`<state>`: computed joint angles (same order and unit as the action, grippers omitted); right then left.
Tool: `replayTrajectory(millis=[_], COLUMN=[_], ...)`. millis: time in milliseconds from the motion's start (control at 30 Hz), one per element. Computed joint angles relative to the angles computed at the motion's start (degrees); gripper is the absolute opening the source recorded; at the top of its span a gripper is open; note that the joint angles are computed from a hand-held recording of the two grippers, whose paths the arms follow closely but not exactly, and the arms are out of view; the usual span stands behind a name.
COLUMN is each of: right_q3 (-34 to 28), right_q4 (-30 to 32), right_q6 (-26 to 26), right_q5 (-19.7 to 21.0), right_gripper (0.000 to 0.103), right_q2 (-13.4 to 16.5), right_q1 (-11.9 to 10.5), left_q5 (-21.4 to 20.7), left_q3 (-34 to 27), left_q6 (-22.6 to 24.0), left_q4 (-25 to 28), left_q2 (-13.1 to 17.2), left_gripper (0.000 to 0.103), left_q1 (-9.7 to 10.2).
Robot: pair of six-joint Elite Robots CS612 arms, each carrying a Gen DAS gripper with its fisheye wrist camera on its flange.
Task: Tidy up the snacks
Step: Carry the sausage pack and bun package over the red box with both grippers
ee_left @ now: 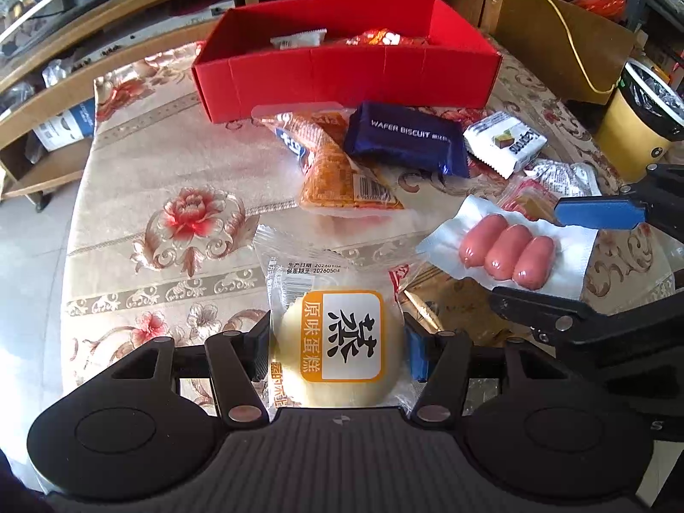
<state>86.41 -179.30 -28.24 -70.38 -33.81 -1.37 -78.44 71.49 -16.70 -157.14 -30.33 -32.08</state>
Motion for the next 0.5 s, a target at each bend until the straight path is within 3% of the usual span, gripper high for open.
replayTrajectory(millis=[500], right_q3=[0.4], right_q4=[-5.9], right_q6=[4.3], right_q5=[-0.7], right_gripper=[0.062], right_q2=[-0.2], right_q1=[-0.2], left_q5=[4.9], left_q3=[-0.6], left_q6=[0.8], left_q4=[-4.6], left_q2=[0.2], left_gripper=[0.064], left_q1=[-0.77])
